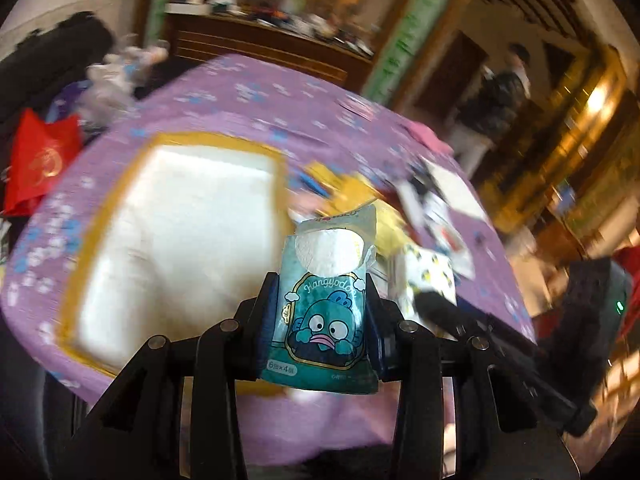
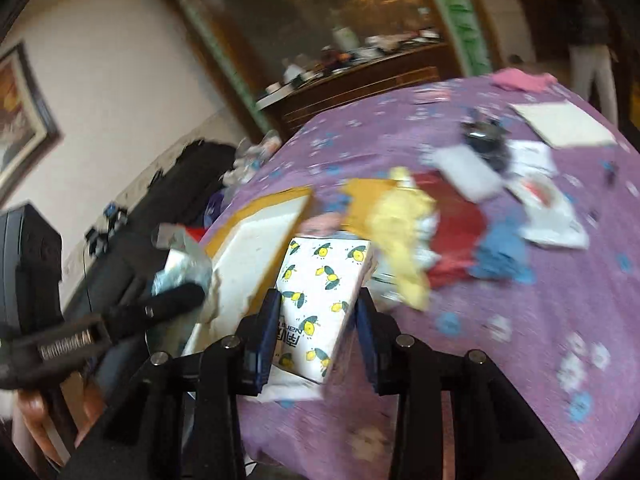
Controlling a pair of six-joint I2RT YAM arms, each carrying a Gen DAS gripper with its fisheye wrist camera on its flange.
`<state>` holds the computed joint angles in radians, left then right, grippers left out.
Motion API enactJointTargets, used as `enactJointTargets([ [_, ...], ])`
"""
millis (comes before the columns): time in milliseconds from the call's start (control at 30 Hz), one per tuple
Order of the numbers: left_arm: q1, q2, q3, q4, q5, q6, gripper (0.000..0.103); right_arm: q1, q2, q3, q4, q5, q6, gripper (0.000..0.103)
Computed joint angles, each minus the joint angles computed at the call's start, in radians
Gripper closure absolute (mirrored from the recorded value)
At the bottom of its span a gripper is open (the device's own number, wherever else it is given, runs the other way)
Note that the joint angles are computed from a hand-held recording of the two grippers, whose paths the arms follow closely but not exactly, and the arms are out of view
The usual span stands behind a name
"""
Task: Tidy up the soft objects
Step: 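Lower both tissue packs into the foam box and open both grippers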
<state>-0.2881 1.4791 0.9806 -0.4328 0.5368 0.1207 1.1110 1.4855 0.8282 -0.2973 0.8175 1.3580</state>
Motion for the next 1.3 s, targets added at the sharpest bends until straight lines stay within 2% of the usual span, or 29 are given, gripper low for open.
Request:
enactJointTargets([
  [100, 0.063, 0.096, 0.047, 0.033, 0.000, -0.002, 0.065, -0.080, 0.117, 0.077, 0.149, -0.116, -0.180, 0.067],
  [167, 0.095, 0.197, 0.114, -0.001, -0.005, 0.005, 0.065, -0.114, 0.189, 0.135, 0.196, -0.178, -0.245, 0.067],
  [300, 0.126, 0.305, 0.166, -0.001, -0.016, 0.019, 0.065, -0.168, 0.351, 0.306, 0.164, -0.273, -0.349, 0.067],
  [400, 0.146, 0.331, 0.172, -0.003, -0.004, 0.006, 0.065, -0.175, 0.435, 0.408, 0.079, -0.279, -0.368, 0.067],
  [500, 0.139, 0.340, 0.173, 0.006, -0.014, 0.022, 0.065, -0.178, 0.464, 0.435, 0.055, -0.288, -0.359, 0.066],
  [600, 0.130, 0.352, 0.176, 0.008, -0.018, 0.021, 0.063, -0.182, 0.454, 0.405, 0.075, -0.294, -0.356, 0.062],
  [667, 0.136, 0.348, 0.177, 0.004, -0.006, 0.014, 0.058, -0.182, 0.437, 0.383, 0.097, -0.293, -0.337, 0.062],
  [733, 0.145, 0.341, 0.173, 0.012, 0.030, 0.026, 0.047, -0.165, 0.420, 0.381, 0.083, -0.250, -0.324, 0.058],
  [800, 0.152, 0.323, 0.156, 0.026, 0.034, 0.018, 0.047, -0.149, 0.390, 0.347, 0.104, -0.212, -0.323, 0.045],
  [900, 0.166, 0.259, 0.103, 0.054, 0.039, -0.003, 0.037, -0.133, 0.330, 0.278, 0.140, -0.202, -0.285, 0.044],
  [1000, 0.146, 0.163, 0.025, 0.108, 0.006, 0.020, 0.036, -0.098, 0.234, 0.163, 0.213, -0.183, -0.273, 0.044],
  [1100, 0.100, 0.074, -0.039, 0.129, -0.049, 0.042, 0.036, -0.049, 0.153, 0.061, 0.235, -0.137, -0.223, 0.044],
  [1167, 0.072, 0.014, -0.068, 0.123, -0.043, 0.051, 0.036, -0.030, 0.115, 0.019, 0.205, -0.128, -0.163, 0.044],
  [1233, 0.043, -0.043, -0.108, 0.137, 0.006, 0.058, 0.036, 0.007, 0.070, -0.038, 0.184, -0.090, -0.098, 0.044],
  [1300, -0.011, -0.074, -0.137, 0.155, 0.000, 0.047, 0.036, 0.052, 0.035, -0.078, 0.108, -0.039, 0.006, 0.044],
])
